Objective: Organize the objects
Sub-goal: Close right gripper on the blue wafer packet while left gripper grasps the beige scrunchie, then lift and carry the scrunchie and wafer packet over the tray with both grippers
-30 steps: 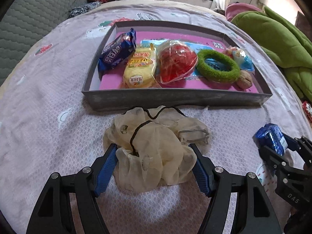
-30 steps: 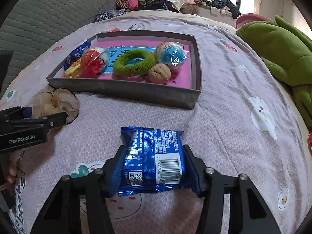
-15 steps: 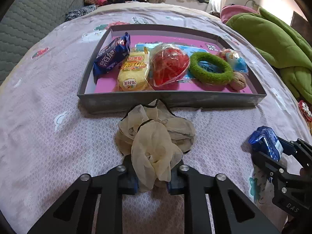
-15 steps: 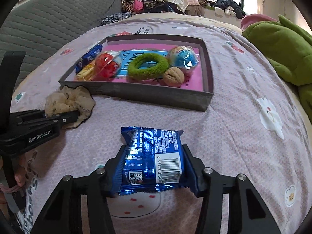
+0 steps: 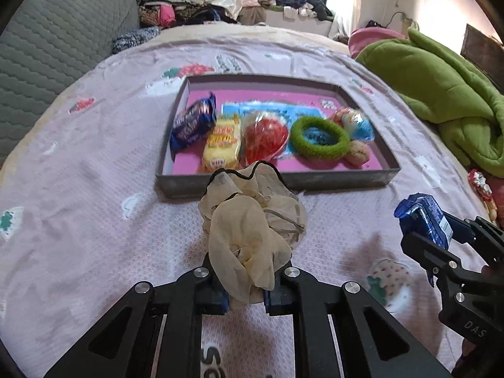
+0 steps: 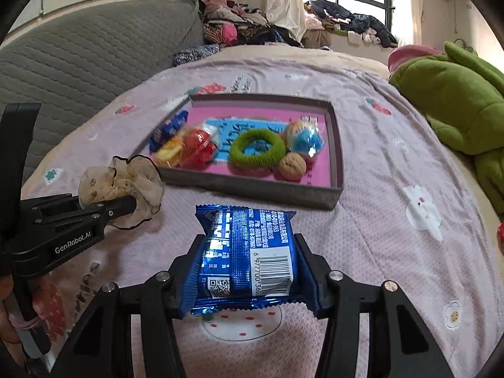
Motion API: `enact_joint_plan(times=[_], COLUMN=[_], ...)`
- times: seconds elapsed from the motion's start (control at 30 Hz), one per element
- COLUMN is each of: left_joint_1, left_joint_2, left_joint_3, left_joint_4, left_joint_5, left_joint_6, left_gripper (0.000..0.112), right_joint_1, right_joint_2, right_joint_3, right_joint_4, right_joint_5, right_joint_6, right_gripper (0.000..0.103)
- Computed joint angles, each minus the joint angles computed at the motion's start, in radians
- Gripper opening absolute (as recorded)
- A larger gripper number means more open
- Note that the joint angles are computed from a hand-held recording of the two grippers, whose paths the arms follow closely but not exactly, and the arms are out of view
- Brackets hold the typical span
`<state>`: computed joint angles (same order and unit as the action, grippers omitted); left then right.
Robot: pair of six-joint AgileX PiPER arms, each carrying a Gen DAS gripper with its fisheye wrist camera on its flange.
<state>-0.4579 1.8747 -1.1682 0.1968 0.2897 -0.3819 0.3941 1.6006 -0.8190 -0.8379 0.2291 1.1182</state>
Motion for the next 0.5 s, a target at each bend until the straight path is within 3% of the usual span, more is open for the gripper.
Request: enact_joint_plan(times=[0.5], left_joint_1=[-0.050], left_joint_2=[-0.248], left_joint_3=[0.028], left_joint_4=[0.132], left_joint_5=[0.109], left_joint_6=[-0.124], left_gripper=[0.014], right_joint_1=[0.101], right_joint_2=[-0.208], right_joint_3=[-0.055], right_joint_4=[0.048], right_joint_5=[0.173], right_joint_6=[-0.026], right_gripper=[0.053])
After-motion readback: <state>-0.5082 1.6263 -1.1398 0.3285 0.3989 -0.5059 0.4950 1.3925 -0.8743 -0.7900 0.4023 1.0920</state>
